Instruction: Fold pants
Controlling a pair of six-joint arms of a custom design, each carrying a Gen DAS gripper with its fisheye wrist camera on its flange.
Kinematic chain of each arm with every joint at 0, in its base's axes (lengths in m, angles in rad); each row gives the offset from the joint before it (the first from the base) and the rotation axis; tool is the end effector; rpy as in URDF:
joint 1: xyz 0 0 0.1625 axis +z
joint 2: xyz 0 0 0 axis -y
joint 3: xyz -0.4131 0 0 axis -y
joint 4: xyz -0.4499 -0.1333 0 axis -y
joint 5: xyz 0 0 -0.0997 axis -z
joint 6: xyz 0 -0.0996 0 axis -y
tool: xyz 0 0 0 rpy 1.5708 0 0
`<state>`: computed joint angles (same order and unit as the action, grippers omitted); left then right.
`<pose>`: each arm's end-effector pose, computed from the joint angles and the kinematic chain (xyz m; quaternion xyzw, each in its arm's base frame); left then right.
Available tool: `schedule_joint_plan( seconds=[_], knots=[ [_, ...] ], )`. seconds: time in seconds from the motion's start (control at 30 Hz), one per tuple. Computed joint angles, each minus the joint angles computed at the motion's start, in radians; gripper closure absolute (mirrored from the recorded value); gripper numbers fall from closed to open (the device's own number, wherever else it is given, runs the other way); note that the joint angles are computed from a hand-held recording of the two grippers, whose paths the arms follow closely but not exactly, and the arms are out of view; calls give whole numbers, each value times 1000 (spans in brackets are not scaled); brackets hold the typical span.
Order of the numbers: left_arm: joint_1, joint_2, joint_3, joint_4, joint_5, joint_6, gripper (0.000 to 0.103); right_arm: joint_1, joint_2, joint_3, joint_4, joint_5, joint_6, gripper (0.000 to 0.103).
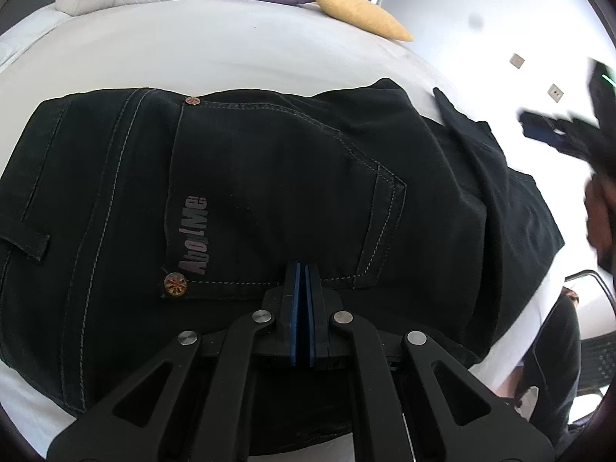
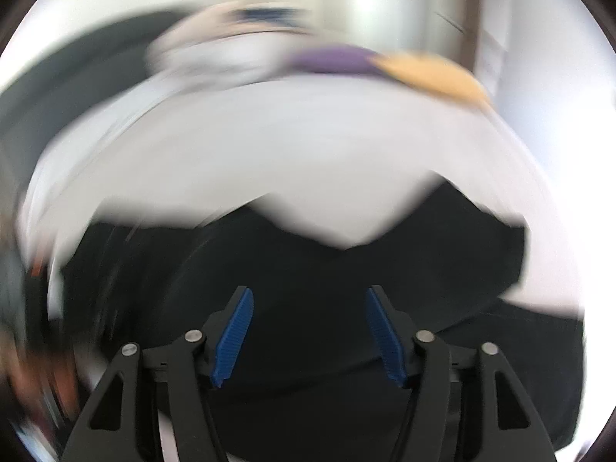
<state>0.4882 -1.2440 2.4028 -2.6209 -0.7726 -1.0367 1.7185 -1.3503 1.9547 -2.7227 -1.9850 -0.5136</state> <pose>-0.2611 -0.3704 0.0616 0.0422 0.9193 -0.3139 0.2335 0.1795 -0.5730 0.2840 0.2533 -0.9092 0.2241 0.2428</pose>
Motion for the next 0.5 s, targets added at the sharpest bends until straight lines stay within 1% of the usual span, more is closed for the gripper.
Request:
schedule_joint_plan(
  seconds=[0.1, 0.17, 0.2, 0.23, 0.27, 0.33, 0.4, 0.5],
  knots=[
    [-2, 15, -6, 4, 12, -14, 101, -23, 162, -222, 131, -119, 195, 38],
    [-6, 24, -3, 1, 17, -26, 101, -30, 231, -307, 187, -167, 281, 38],
    [-6, 25, -4, -3, 18, -29, 101, -31, 274, -354, 206, -206, 319, 38],
    [-9, 14, 13, -9, 18, -35, 101, -30, 309, -389, 212, -232, 335, 38],
    [-17, -9, 37, -8, 18, -45, 101, -28, 326, -405, 215, -243, 343, 38],
    [-24, -12, 47, -11, 18, -53, 101, -20, 373, -449, 229, -271, 344, 37],
    [-25, -12, 47, -9, 17, -53, 101, -13, 422, -490, 249, -325, 340, 35],
    [-24, -21, 54, -17, 12, -50, 101, -8, 472, -531, 289, -388, 372, 35]
  ],
)
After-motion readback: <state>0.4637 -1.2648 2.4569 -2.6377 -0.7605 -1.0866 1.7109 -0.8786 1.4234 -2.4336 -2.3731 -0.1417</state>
